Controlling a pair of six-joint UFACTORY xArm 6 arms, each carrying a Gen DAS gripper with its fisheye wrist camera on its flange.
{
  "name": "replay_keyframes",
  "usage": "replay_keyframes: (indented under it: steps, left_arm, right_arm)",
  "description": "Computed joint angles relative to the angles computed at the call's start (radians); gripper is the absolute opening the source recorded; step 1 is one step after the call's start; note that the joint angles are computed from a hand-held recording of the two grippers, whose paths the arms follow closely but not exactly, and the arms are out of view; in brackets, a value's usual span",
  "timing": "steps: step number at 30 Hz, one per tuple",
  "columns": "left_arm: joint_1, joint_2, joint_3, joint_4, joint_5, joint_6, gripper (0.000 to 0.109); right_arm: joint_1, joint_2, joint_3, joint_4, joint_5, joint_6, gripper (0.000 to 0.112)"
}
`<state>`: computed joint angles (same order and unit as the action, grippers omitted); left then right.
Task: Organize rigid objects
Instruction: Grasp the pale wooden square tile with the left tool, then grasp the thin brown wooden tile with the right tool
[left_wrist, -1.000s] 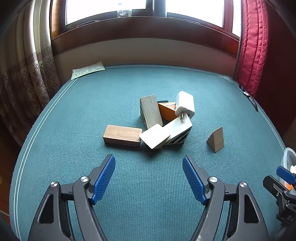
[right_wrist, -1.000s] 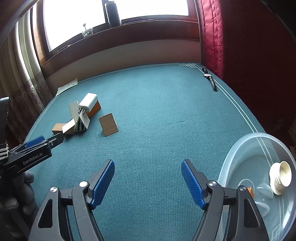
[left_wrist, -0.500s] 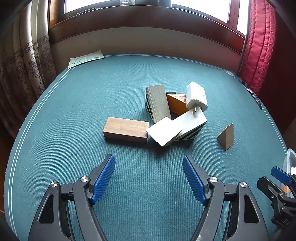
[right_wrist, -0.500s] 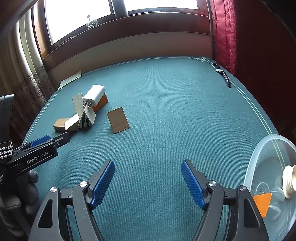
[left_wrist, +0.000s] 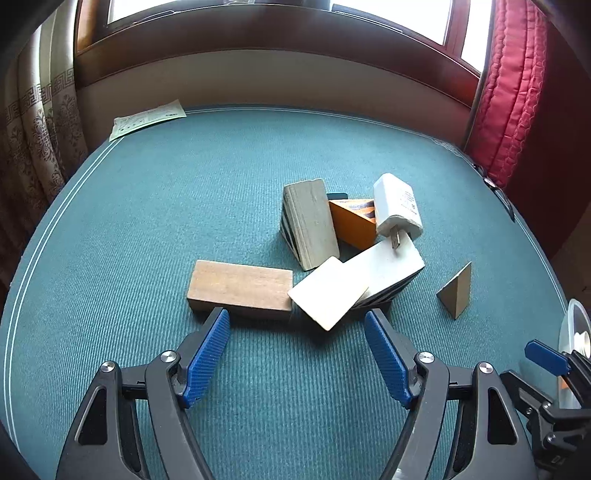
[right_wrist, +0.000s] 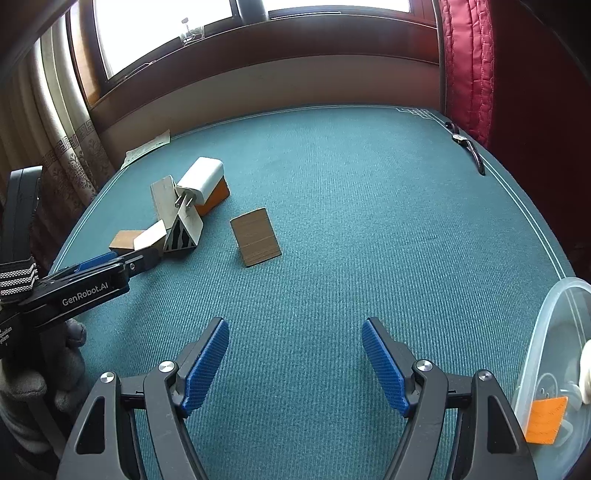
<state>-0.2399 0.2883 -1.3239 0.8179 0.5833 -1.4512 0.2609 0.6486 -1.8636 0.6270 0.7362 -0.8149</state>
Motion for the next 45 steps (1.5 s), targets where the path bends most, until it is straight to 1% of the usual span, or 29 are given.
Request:
replay_keyframes:
  steps: [4, 7, 10, 13, 16, 18, 20, 24, 27, 34, 37, 41, 45]
  left_arm:
    - [-0.001, 0.008, -0.005, -0.008, -0.032, 0.04, 0.076]
    - [-0.002, 0.025, -0.027, -0.009, -0.033, 0.063, 0.076]
    - [0.011, 0.043, -0.046, -0.012, -0.053, 0.084, 0.075]
    - [0.024, 0.056, -0.062, -0.017, -0.069, 0.104, 0.069]
    - [0.03, 0.063, -0.069, -0.019, -0.084, 0.122, 0.061]
    - [0.027, 0.066, -0.073, -0.018, -0.08, 0.127, 0.051]
    - [0.027, 0.062, -0.067, -0.016, -0.085, 0.127, 0.047]
    - [0.019, 0.06, -0.067, -0.016, -0.079, 0.142, 0.047]
    - [0.004, 0.062, -0.075, -0.012, -0.051, 0.154, 0.047]
    - [-0.025, 0.029, -0.044, 0.027, -0.005, 0.074, 0.047]
    - [-0.035, 0.006, -0.021, 0.049, 0.011, 0.024, 0.047]
    - [-0.049, -0.02, 0.004, 0.086, 0.043, -0.039, 0.047]
    - [-0.054, -0.038, 0.024, 0.107, 0.055, -0.082, 0.047]
  right_arm:
    - [0.0, 0.013, -0.017, -0.008, 0.008, 0.012, 0.078]
    - [-0.002, 0.024, -0.032, -0.013, 0.015, 0.021, 0.078]
    - [0.0, 0.029, -0.038, -0.013, 0.018, 0.023, 0.078]
    - [0.0, 0.028, -0.036, -0.013, 0.018, 0.022, 0.078]
    - [0.0, 0.028, -0.036, -0.014, 0.017, 0.025, 0.078]
    - [0.001, 0.03, -0.037, -0.016, 0.016, 0.027, 0.078]
    - [0.002, 0.031, -0.038, -0.021, 0.017, 0.03, 0.078]
    - [0.004, 0.029, -0.033, -0.028, 0.011, 0.03, 0.078]
    - [0.006, 0.032, -0.039, -0.034, 0.01, 0.037, 0.078]
    - [0.015, 0.049, -0.067, -0.039, 0.007, 0.044, 0.078]
    - [0.024, 0.078, -0.113, -0.05, 0.01, 0.059, 0.078]
    - [0.031, 0.138, -0.212, -0.057, 0.061, 0.087, 0.078]
    - [0.045, 0.185, -0.286, -0.066, 0.072, 0.096, 0.078]
